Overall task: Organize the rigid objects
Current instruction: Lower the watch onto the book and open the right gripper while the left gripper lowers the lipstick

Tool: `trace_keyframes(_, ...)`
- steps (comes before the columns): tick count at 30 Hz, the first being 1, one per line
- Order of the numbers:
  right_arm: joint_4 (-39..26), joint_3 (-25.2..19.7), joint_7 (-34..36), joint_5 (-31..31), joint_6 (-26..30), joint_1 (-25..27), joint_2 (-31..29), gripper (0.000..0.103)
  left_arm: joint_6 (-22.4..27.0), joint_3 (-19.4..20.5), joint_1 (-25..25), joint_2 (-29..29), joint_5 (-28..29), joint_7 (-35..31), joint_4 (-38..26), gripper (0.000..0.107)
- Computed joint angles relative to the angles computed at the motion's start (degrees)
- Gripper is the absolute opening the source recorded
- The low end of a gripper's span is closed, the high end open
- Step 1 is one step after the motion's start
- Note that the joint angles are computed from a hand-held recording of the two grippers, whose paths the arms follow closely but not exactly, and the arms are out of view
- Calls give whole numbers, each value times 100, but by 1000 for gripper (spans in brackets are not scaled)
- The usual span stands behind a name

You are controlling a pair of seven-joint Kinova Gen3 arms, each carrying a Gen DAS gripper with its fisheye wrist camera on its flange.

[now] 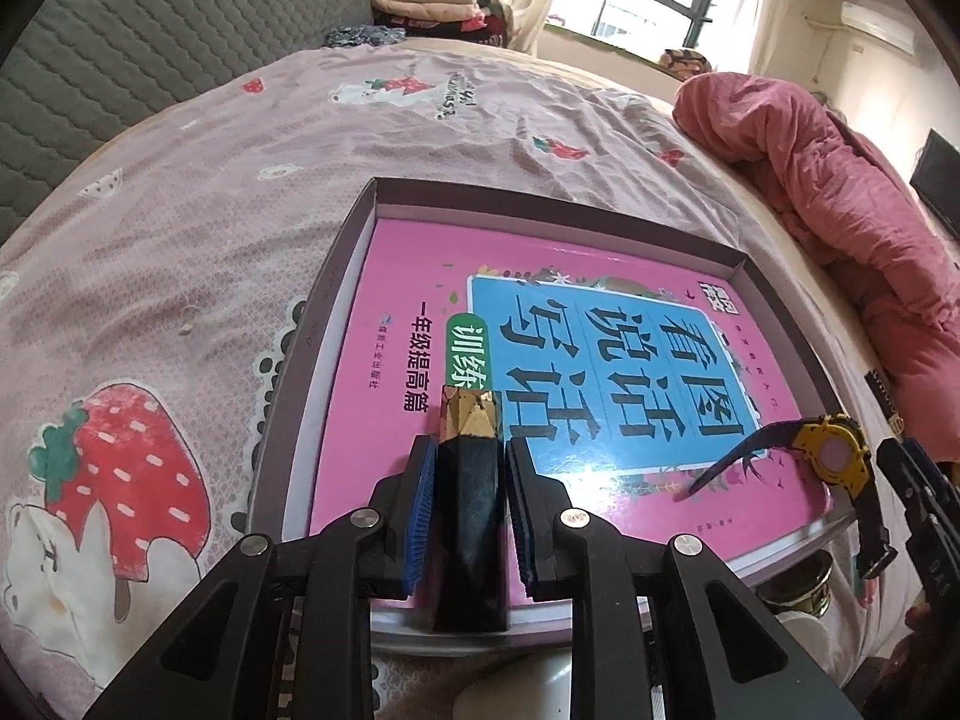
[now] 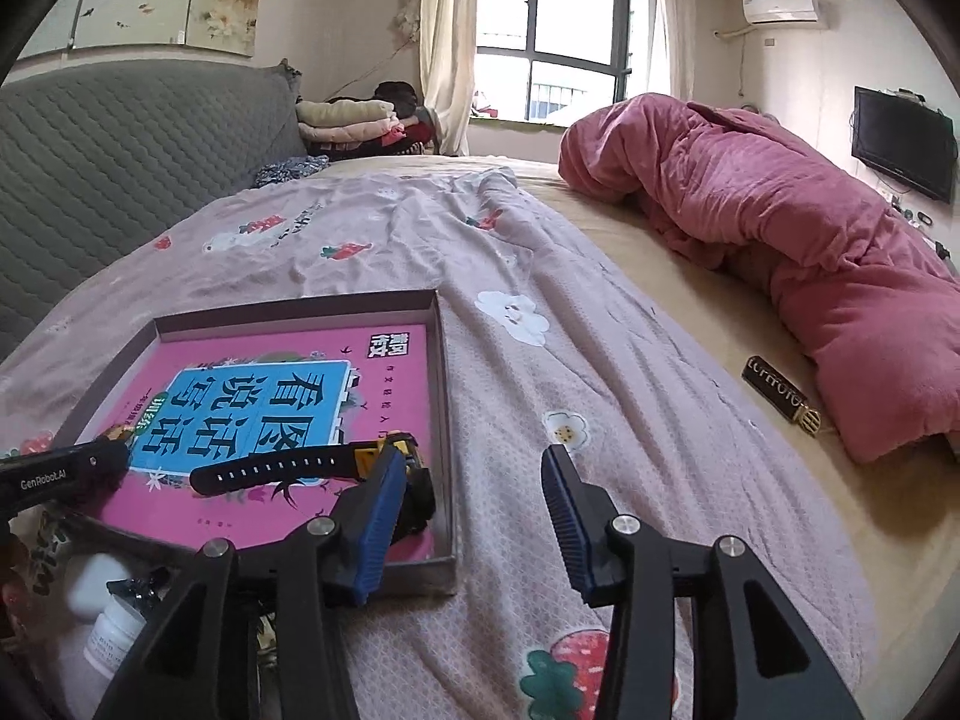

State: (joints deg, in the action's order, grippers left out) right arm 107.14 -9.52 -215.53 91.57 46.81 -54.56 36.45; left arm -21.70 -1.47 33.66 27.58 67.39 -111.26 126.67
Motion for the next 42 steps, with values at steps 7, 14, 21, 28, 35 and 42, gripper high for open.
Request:
trace_keyframes(7, 66, -9, 579, -547, -138, -46, -95, 47, -5, 45, -30, -72, -313, 352, 108, 26)
trace_keyframes(14, -37, 107, 783, -416, -328, -215, 5, 47, 1, -51, 77, -160, -340, 387, 161, 26)
trace_keyframes(21, -255, 144, 916, -252, -467, -161, 168, 47, -43, -11, 34, -224, -472, 537, 220, 27)
trace_keyframes(28, -456, 286, 1091, -230, -508, -215, 340, 50, -144, -60, 152, -261, -344, 318, 238, 35)
trace_keyframes(35, -275, 132, 730, 90, -628, -26, 235, 50, -226, 52, 119, -275, -74, 56, 231, 37)
trace_keyframes(42, -165, -35, 502, 336, -500, 66, 183, 50, -306, 201, 30, -301, 3, 13, 290, 40)
